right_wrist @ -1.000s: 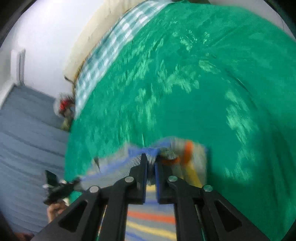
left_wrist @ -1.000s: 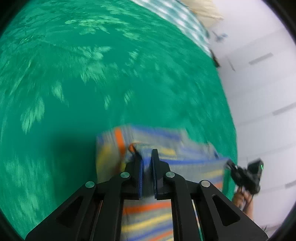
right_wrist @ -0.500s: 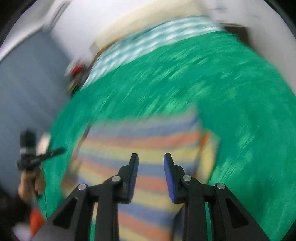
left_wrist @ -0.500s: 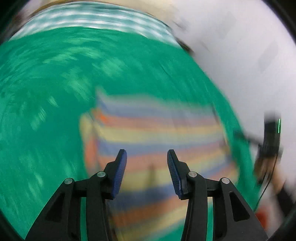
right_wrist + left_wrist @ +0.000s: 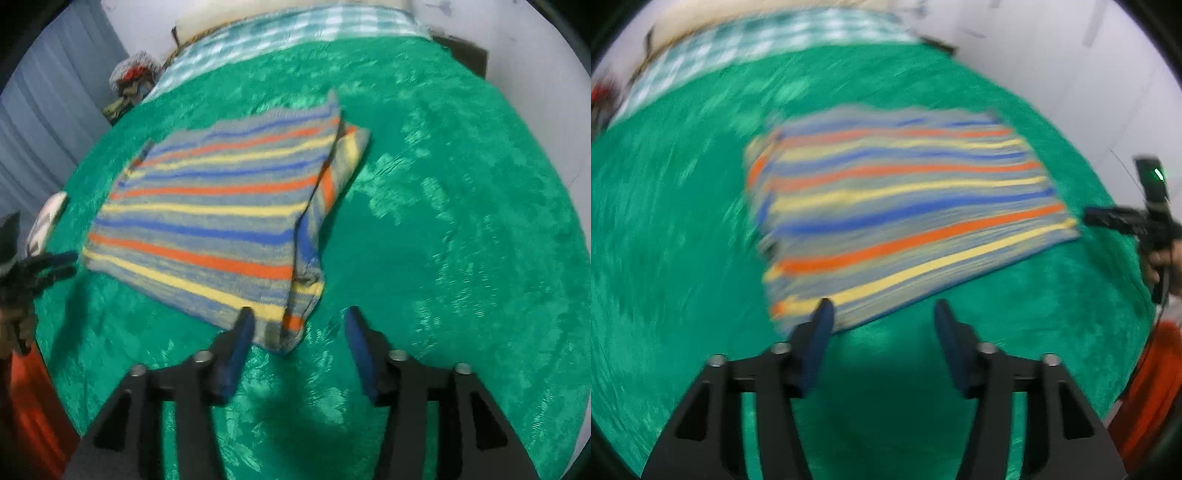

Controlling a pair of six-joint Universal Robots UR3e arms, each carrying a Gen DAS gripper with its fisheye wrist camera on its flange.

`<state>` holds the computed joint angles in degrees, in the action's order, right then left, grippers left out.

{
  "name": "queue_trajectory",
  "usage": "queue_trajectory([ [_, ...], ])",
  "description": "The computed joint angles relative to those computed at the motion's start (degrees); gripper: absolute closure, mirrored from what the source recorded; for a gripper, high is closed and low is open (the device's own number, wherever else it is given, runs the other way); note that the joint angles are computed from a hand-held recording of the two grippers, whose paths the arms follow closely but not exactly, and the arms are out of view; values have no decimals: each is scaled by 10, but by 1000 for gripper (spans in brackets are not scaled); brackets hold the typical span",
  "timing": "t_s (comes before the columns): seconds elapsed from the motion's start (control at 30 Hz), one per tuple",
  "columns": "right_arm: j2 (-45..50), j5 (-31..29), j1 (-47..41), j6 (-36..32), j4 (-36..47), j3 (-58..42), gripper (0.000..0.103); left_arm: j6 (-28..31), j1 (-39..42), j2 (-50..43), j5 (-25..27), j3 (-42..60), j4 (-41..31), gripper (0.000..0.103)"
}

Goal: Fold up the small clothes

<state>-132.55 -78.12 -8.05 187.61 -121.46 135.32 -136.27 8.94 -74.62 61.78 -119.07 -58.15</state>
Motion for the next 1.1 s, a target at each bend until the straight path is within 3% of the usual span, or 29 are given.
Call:
queue_trajectory([
  [0.1, -58, 50, -88, -48, 58, 0, 45, -39, -106, -8, 4, 16, 41, 36],
  [0.17, -47, 90, -135, -61, 51, -2, 45, -100, -211, -89, 21, 56, 117, 36],
  [0.33, 97, 193, -234, -88, -15, -25, 42, -212, -373, -314, 29, 206, 192, 36],
  [0.53, 333, 238, -226, -63, -151, -90, 42, -229, -447, -446, 67, 295, 259, 35],
  [0.6, 399, 261, -216, -56, -181, -118, 43, -234, -447, -452, 61, 298, 270, 44],
  [0.63, 433, 260, -202, -39, -207, -135, 45, -242, -445, -454, 61, 302, 272, 76],
  [0.67, 457, 243, -184, -10, -239, -148, 62, -251, -442, -453, 63, 307, 263, 93],
  [0.7, 463, 225, -174, 8, -258, -150, 92, -263, -432, -447, 52, 305, 257, 94],
  [0.8, 446, 172, -129, 65, -304, -163, 94, -290, -381, -381, 14, 235, 282, 95],
  [0.87, 450, 147, -91, 71, -292, -209, 94, -293, -334, -314, -14, 176, 283, 95],
  [0.97, 477, 126, -23, 97, -252, -309, 94, -277, -247, -211, -58, 101, 244, 95],
  [1.1, 598, 89, 85, 138, -199, -506, 94, -238, -97, -99, -121, 37, 138, 95],
])
